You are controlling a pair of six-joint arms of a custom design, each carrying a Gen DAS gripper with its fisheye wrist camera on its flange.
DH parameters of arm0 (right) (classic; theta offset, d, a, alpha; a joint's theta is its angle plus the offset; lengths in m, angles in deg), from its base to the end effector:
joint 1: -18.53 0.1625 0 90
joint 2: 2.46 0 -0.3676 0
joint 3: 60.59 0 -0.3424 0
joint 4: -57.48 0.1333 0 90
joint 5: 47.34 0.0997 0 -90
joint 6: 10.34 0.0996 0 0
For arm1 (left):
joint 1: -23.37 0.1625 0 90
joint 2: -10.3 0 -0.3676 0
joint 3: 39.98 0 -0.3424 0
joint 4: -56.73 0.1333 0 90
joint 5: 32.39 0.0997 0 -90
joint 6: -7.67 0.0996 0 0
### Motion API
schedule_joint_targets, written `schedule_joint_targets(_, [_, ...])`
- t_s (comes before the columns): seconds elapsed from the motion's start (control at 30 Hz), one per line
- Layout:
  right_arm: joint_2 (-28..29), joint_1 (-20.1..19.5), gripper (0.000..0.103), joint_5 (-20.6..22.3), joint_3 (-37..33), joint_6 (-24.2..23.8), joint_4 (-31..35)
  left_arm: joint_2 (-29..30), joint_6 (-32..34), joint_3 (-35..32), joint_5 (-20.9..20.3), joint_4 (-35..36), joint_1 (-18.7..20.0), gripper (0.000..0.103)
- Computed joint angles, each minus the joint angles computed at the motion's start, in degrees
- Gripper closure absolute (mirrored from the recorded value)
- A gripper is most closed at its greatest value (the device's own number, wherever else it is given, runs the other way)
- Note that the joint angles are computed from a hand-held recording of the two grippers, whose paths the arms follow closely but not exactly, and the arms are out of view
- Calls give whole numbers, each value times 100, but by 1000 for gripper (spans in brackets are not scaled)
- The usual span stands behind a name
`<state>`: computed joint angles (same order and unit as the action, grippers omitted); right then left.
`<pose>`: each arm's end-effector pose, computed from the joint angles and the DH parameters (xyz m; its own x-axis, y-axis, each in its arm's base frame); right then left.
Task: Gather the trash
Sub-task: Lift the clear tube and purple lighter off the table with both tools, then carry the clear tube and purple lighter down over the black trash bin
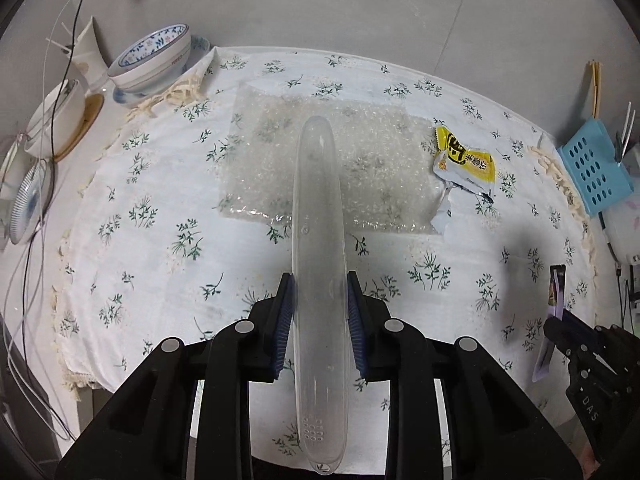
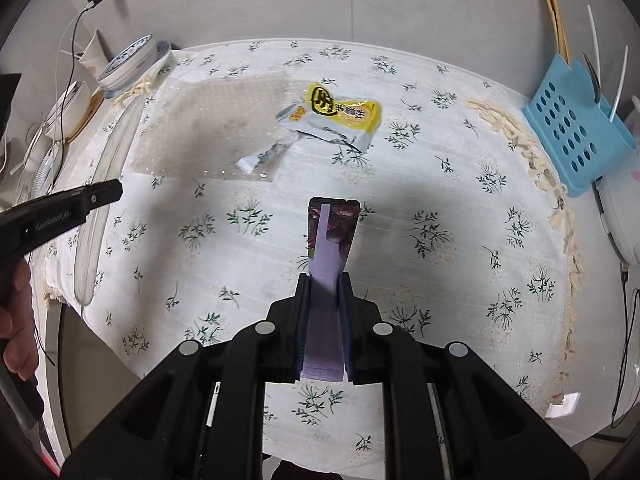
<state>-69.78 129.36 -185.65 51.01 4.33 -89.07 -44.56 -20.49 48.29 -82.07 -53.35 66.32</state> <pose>0.2323 -0.4449 0.2191 -0.7440 0.1460 0.6521 -0.1644 0.9058 -0.3904 -0.2875 -0.5378 0.1777 -0.6979 0.2687 -0.6639 0.4343 0.8959 -0.0939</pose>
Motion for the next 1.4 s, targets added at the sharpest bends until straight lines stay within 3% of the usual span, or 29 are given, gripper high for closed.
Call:
schedule_joint_targets(0.67, [134, 788, 90, -270, 249, 959, 62, -1549, 27, 1574, -359, -165, -385, 78])
schedule_joint_targets(1.4, [234, 1431, 89, -296, 567, 1887, 320, -2798, -190, 2705, -569, -12, -675, 78])
